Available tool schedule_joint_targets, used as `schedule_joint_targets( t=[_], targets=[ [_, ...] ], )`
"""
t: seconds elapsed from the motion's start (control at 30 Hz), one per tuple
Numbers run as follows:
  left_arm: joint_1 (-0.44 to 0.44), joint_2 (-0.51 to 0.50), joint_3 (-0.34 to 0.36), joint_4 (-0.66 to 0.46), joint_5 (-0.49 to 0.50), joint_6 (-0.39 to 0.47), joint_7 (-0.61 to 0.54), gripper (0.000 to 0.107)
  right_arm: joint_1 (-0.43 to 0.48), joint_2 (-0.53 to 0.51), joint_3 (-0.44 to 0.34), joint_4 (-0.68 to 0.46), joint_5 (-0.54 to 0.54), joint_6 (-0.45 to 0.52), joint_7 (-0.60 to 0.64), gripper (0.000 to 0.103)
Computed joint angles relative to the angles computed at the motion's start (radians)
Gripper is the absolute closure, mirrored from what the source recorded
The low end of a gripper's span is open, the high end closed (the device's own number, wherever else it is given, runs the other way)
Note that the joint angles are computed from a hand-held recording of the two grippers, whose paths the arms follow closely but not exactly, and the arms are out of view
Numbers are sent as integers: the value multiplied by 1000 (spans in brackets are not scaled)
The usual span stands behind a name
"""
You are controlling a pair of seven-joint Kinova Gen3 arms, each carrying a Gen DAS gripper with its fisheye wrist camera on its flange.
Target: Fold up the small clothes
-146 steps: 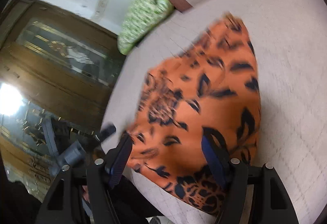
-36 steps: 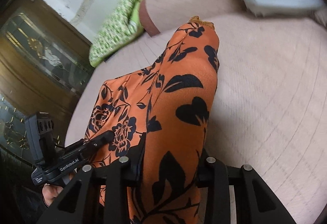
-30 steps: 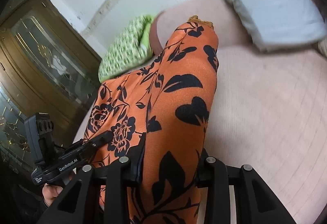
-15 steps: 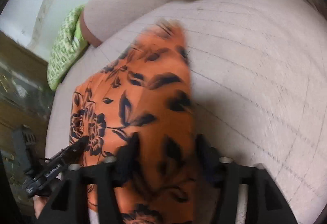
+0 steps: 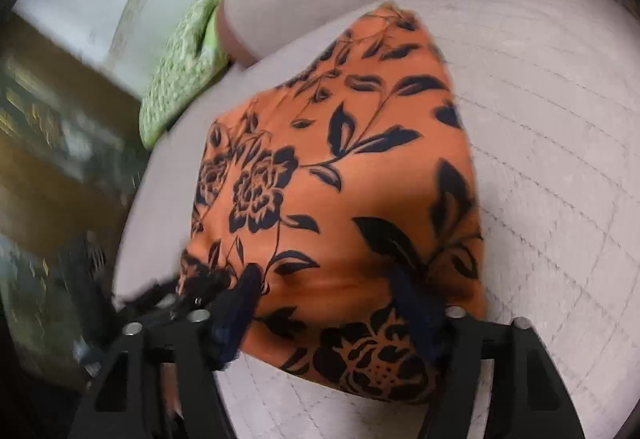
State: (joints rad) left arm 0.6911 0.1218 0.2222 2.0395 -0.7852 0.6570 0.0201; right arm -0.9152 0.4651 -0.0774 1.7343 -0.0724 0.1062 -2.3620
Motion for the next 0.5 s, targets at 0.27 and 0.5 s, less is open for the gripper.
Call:
schedule_joint_targets(
  t=[0.27,0.5],
  targets=[
    [8,-45,63,61,-111,58,143,32,-58,-14,67,-87,97,72,-43,32],
    [-30,-68,28,115,-115,-30,191,27,-57,62,85,-163,99,112,-64,27]
  ],
)
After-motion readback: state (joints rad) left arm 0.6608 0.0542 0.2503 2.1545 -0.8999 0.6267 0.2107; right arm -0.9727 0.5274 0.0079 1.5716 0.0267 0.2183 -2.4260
